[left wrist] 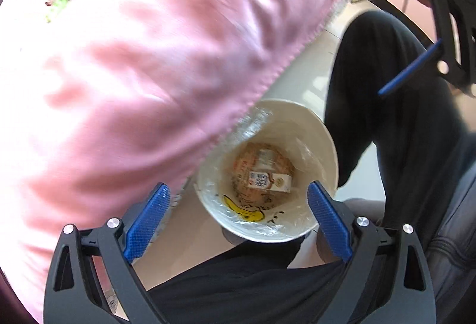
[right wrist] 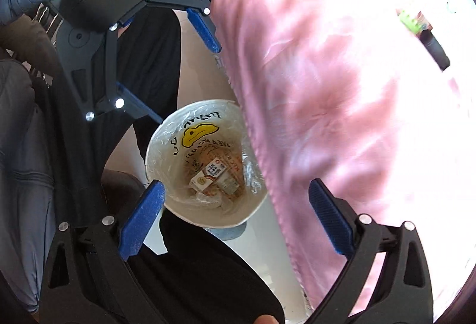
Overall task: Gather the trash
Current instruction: 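Move both tools back over the bed toward the remaining items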
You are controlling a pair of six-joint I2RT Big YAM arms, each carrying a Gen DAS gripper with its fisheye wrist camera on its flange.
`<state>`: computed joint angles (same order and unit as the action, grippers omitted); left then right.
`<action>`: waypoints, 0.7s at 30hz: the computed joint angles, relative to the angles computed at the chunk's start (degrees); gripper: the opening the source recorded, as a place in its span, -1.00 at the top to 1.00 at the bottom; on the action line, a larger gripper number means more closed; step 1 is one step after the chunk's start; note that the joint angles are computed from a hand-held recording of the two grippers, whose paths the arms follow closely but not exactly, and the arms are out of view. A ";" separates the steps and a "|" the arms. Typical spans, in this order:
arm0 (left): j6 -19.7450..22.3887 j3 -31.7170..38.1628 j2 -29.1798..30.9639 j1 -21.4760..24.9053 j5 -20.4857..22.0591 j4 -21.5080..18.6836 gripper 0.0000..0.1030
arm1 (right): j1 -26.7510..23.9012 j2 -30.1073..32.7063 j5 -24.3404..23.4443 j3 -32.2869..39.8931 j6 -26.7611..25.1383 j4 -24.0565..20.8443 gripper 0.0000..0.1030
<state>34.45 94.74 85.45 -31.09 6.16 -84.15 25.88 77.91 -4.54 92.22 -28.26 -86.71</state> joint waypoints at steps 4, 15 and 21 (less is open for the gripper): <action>-2.79 3.86 1.11 0.71 -0.47 -0.19 -0.85 | -0.59 0.45 1.59 3.09 1.33 -1.21 -0.85; -8.41 15.56 4.66 3.54 -1.19 -1.83 -0.85 | -3.40 2.97 3.88 11.18 0.81 -5.04 -0.85; -11.89 22.03 7.24 5.36 -2.46 -2.38 -0.85 | -6.12 4.43 5.88 15.13 3.63 -4.77 -0.85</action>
<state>22.56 116.77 92.69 -25.73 3.70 -86.53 19.76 82.33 1.34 107.35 -24.64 -91.48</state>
